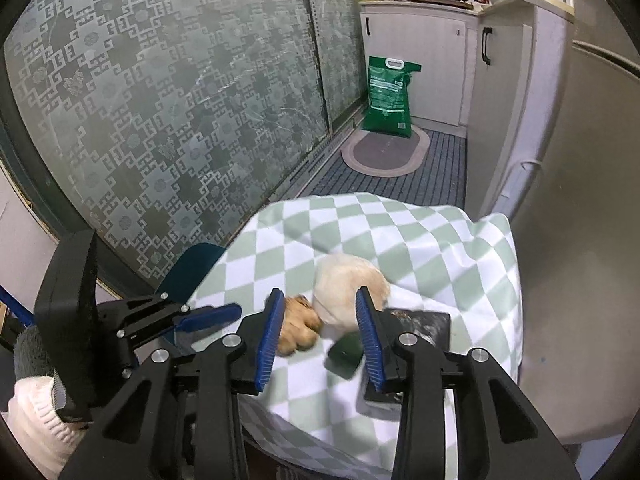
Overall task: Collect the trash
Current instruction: 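Reach the left gripper toward the brown nut shells beside the ginger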
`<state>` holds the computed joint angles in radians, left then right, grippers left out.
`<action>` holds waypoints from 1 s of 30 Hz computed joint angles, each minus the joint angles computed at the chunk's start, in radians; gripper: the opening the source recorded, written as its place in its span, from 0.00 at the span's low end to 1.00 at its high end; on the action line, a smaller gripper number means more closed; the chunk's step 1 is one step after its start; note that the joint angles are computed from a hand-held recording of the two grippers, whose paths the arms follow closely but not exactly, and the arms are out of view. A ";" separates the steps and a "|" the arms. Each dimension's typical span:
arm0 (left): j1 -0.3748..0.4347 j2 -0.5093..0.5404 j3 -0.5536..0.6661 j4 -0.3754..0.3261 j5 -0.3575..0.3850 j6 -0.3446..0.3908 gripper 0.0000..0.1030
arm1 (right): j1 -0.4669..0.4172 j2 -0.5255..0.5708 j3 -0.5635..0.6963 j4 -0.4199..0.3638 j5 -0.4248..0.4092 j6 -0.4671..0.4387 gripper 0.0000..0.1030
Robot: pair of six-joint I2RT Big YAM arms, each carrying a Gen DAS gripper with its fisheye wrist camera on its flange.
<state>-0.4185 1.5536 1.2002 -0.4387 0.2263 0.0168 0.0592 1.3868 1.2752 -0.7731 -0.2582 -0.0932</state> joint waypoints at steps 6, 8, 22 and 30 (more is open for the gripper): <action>-0.016 0.025 0.022 0.009 -0.030 -0.010 0.32 | -0.029 -0.003 -0.017 -0.031 -0.077 -0.010 0.33; -0.019 0.030 0.027 0.008 -0.038 -0.008 0.32 | -0.033 0.002 -0.020 -0.052 -0.109 -0.021 0.33; -0.029 0.023 0.028 0.015 -0.060 -0.037 0.22 | -0.038 0.023 -0.047 -0.115 -0.068 -0.045 0.33; -0.016 -0.011 0.017 0.023 -0.001 -0.064 0.22 | -0.038 0.041 -0.052 -0.079 -0.023 -0.037 0.33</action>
